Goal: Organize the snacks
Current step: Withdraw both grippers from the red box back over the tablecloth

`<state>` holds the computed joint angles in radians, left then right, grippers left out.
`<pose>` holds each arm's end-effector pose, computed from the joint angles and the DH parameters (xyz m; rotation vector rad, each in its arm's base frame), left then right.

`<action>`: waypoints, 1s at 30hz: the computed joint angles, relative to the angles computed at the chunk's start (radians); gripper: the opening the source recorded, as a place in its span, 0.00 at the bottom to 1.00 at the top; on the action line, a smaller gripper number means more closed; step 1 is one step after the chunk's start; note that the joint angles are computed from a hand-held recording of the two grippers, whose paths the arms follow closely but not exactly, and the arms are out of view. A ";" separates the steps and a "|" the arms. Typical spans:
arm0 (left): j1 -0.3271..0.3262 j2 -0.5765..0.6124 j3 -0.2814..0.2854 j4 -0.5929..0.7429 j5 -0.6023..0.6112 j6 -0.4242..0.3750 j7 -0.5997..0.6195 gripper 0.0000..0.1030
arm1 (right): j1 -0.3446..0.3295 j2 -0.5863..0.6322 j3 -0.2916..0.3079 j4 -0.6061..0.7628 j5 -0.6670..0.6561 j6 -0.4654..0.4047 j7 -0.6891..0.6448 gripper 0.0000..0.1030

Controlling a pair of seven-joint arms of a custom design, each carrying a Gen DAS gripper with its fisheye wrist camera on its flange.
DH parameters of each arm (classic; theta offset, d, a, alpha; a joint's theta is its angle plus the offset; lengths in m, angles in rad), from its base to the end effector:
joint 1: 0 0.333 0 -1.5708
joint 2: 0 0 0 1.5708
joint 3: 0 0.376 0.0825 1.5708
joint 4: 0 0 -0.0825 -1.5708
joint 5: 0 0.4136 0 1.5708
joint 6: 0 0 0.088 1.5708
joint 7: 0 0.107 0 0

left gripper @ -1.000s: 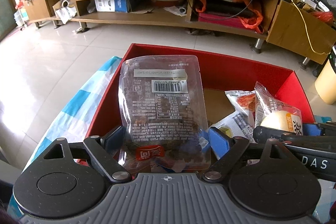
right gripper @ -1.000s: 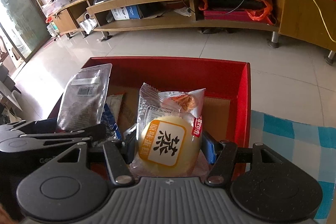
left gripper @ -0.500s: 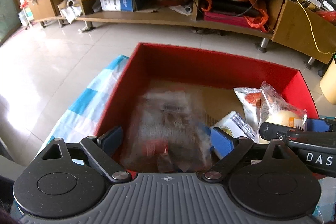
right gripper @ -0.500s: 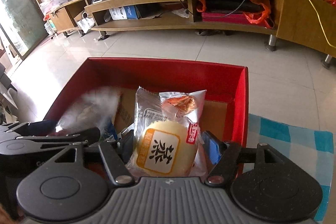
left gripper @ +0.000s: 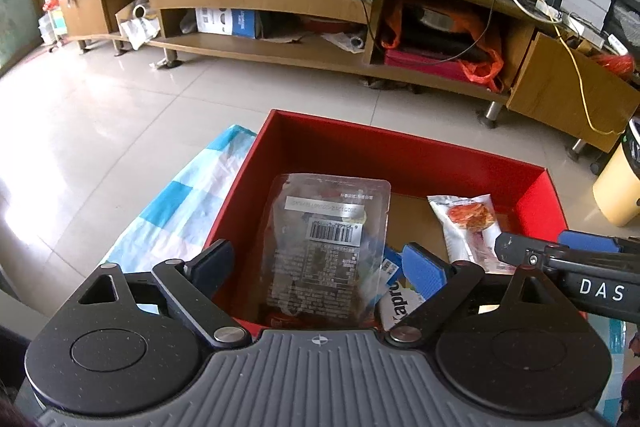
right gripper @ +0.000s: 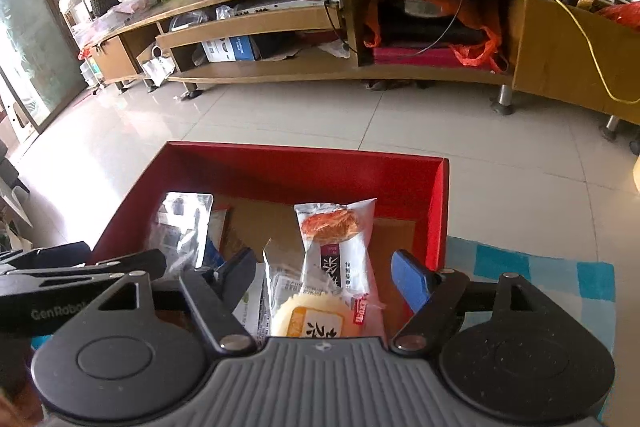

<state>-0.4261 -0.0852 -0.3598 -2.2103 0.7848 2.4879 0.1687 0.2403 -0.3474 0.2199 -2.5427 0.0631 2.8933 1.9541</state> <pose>0.3945 -0.4055 0.4939 -1.8803 1.7740 -0.6663 0.4204 0.2123 0.5104 -1.7879 1.7259 -0.3664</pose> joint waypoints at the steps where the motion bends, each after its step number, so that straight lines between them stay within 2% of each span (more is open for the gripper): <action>1: -0.001 -0.002 -0.001 -0.001 0.001 0.000 -0.005 0.92 | -0.004 -0.003 0.003 0.000 -0.005 -0.003 0.004 0.73; 16: -0.006 -0.063 -0.020 -0.042 -0.017 0.003 -0.003 0.92 | -0.005 -0.081 0.025 -0.024 -0.034 -0.084 0.024 0.74; 22: -0.002 -0.109 -0.023 -0.082 -0.057 0.018 0.024 0.93 | 0.018 -0.107 0.024 -0.038 -0.018 -0.100 0.019 0.76; 30: 0.007 -0.213 -0.019 -0.175 -0.173 0.034 0.067 0.93 | 0.048 -0.147 0.029 -0.058 -0.002 -0.145 0.010 0.78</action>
